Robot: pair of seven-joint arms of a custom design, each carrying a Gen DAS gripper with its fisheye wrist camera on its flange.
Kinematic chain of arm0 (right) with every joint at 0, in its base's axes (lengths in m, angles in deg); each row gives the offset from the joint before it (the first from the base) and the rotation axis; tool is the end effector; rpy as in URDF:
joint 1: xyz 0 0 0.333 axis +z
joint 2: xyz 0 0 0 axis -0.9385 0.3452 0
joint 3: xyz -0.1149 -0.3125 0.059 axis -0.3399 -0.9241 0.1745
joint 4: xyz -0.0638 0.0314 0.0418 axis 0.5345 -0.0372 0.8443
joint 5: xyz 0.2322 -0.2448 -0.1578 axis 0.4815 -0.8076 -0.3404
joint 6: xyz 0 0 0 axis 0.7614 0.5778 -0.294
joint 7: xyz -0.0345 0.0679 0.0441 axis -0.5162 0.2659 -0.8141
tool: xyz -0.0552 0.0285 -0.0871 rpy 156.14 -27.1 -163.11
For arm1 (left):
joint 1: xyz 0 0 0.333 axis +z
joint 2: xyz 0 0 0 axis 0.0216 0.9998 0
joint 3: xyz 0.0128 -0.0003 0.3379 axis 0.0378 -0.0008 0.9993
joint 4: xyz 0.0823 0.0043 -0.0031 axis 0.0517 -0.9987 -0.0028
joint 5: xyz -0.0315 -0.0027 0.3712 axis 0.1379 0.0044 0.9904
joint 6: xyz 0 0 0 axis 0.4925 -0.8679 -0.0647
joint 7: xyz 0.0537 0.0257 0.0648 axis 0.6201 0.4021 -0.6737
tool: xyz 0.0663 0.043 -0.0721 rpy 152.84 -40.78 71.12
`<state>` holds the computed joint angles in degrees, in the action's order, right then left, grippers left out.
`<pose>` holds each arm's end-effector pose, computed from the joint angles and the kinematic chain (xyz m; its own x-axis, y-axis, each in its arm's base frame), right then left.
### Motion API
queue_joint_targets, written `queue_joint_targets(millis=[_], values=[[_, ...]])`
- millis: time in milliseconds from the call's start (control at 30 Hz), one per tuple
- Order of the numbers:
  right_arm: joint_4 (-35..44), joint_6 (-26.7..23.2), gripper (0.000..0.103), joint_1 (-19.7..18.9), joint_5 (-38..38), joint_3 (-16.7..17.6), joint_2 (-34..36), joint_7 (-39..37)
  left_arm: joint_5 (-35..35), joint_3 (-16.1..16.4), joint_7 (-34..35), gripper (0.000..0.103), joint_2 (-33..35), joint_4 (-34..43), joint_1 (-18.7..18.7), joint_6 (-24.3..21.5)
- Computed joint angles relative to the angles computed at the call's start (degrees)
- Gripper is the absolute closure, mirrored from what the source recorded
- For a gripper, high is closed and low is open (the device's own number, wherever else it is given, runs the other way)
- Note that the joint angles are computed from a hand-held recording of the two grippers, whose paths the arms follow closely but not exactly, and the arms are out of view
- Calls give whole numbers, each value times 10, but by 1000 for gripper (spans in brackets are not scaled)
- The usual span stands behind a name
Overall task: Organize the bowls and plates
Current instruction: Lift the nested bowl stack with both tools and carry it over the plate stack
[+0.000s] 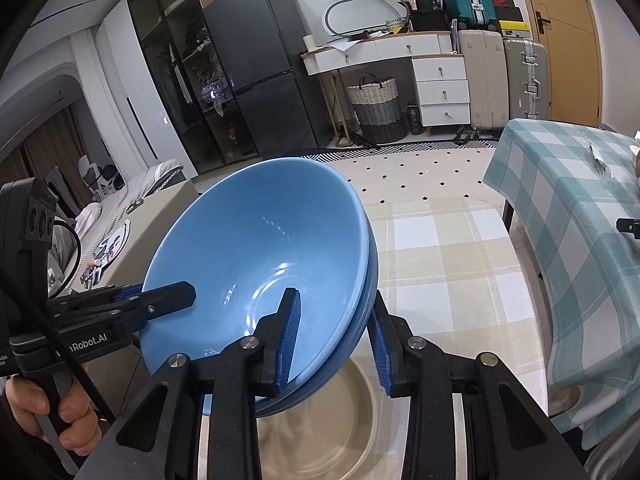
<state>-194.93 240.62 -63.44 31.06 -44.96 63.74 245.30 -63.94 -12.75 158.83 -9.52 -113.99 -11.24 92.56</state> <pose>0.4236 0.2079 0.5234 -0.2515 -0.9338 -0.2546 -0.5881 0.3564 -0.7261 0.5044 -0.1878 0.5753 -0.5791 -0.7922 0.1924 -0.6745 0.3331 -0.6588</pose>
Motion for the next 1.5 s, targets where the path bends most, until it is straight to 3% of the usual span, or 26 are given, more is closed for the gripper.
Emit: queue_joint_targets(millis=[667,967,1500], values=[[-11,-8,69,25,12,18,-1,-4,-26,38,38,78,-79,-91,-16,3],[-2,-26,69,50,19,6,30,-22,3,26,23,78,-45,-105,-5,20],[-1,-13,69,78,43,-30,73,-48,35,6,13,78,15,-93,11,42]])
